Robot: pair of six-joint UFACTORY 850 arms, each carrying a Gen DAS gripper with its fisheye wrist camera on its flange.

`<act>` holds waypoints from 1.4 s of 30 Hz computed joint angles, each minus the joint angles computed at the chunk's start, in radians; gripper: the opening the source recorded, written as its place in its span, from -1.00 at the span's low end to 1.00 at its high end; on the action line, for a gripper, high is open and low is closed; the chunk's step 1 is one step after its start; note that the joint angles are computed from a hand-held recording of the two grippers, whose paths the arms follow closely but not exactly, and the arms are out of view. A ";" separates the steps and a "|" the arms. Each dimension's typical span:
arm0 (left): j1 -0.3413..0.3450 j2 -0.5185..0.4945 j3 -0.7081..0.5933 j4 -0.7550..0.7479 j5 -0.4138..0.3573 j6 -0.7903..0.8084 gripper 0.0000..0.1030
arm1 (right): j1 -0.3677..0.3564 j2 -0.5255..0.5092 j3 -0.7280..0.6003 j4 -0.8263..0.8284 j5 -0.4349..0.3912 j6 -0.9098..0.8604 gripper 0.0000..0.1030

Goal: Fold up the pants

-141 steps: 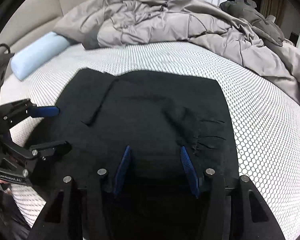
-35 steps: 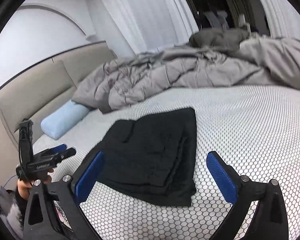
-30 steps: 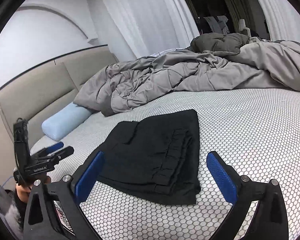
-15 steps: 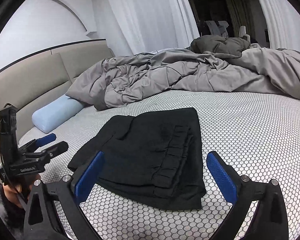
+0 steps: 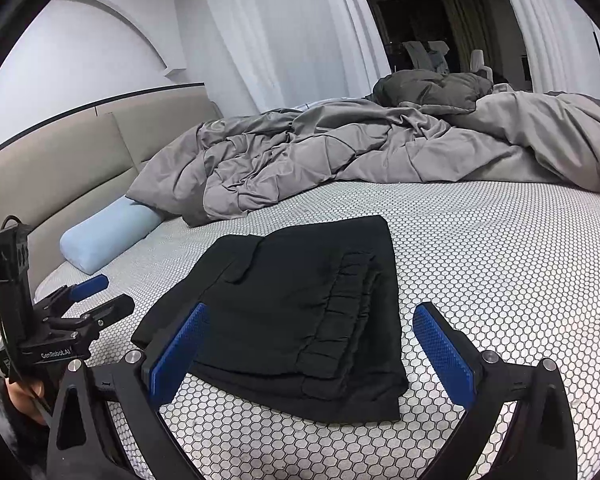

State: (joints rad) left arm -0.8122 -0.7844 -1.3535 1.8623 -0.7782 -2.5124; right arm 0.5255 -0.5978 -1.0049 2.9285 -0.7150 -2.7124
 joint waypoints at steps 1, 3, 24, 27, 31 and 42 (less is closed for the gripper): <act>0.002 0.000 0.001 0.000 0.002 -0.001 0.99 | -0.001 -0.001 -0.002 -0.008 0.001 0.003 1.00; 0.004 -0.003 0.000 -0.004 0.005 -0.002 0.99 | -0.002 -0.002 -0.004 -0.016 0.002 0.005 1.00; 0.017 0.010 0.022 0.018 0.012 -0.016 0.99 | -0.006 -0.015 -0.021 -0.057 0.021 0.019 1.00; 0.017 0.013 0.024 0.018 0.011 -0.017 0.99 | -0.006 -0.017 -0.025 -0.060 0.025 0.022 1.00; 0.017 0.013 0.026 0.020 0.009 -0.019 0.99 | -0.007 -0.019 -0.028 -0.060 0.025 0.021 1.00; 0.019 0.019 0.034 0.024 0.011 -0.021 0.99 | -0.006 -0.023 -0.028 -0.059 0.022 0.018 1.00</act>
State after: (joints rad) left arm -0.7935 -0.7654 -1.3194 1.8861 -0.7668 -2.5329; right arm 0.5191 -0.6204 -1.0333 2.8694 -0.6927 -2.6943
